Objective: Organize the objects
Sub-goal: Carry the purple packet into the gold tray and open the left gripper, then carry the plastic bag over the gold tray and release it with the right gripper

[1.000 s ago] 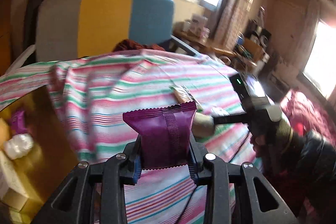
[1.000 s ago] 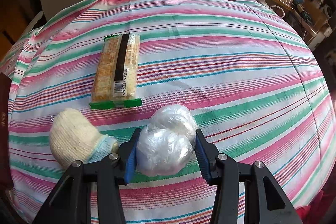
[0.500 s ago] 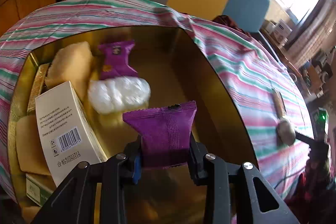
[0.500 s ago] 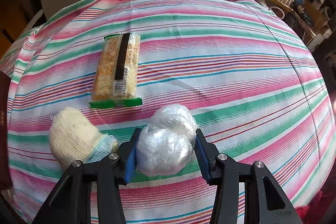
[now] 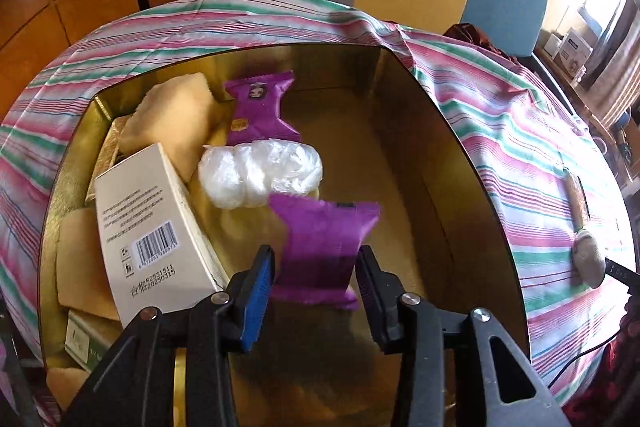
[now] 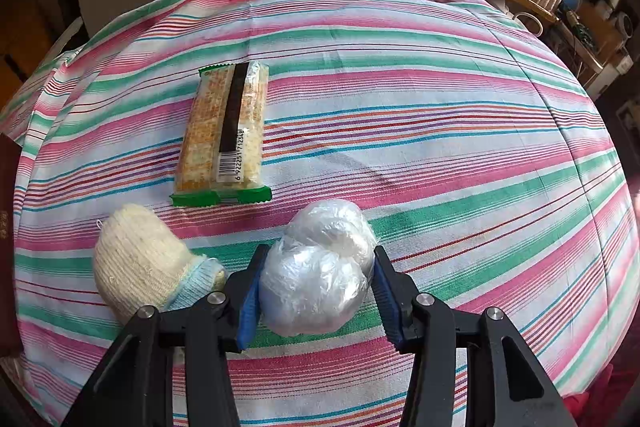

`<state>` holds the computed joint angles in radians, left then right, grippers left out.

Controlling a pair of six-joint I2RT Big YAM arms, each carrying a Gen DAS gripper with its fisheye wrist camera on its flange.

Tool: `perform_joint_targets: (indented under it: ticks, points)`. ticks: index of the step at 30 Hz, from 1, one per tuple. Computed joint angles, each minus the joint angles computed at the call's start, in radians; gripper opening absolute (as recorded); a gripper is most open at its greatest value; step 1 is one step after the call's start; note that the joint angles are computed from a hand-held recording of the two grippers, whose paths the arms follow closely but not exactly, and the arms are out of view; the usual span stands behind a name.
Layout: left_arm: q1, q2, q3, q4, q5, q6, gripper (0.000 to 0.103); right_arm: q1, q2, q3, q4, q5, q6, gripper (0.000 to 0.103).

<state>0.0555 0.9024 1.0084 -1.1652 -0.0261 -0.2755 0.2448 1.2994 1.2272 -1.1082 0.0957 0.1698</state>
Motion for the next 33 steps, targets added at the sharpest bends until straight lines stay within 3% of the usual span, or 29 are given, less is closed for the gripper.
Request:
perform_joint_targets:
  ticks: [11,16,23,33]
  points:
    - [-0.001,-0.136,-0.005,0.014,-0.052,0.061,0.042,0.007,-0.008,0.0,-0.001,0.016,0.008,0.048]
    - [0.033,-0.188,0.0,0.017,-0.041,0.095,0.042,0.001,-0.032,-0.008,-0.007,0.038,0.025,0.048]
    - [0.108,-0.246,-0.01,0.005,-0.001,0.145,0.042,0.023,-0.068,0.01,0.022,-0.023,0.062,0.048]
    - [0.232,-0.276,-0.039,-0.007,0.091,0.183,0.042,0.284,-0.069,0.129,0.048,-0.073,0.084,0.048]
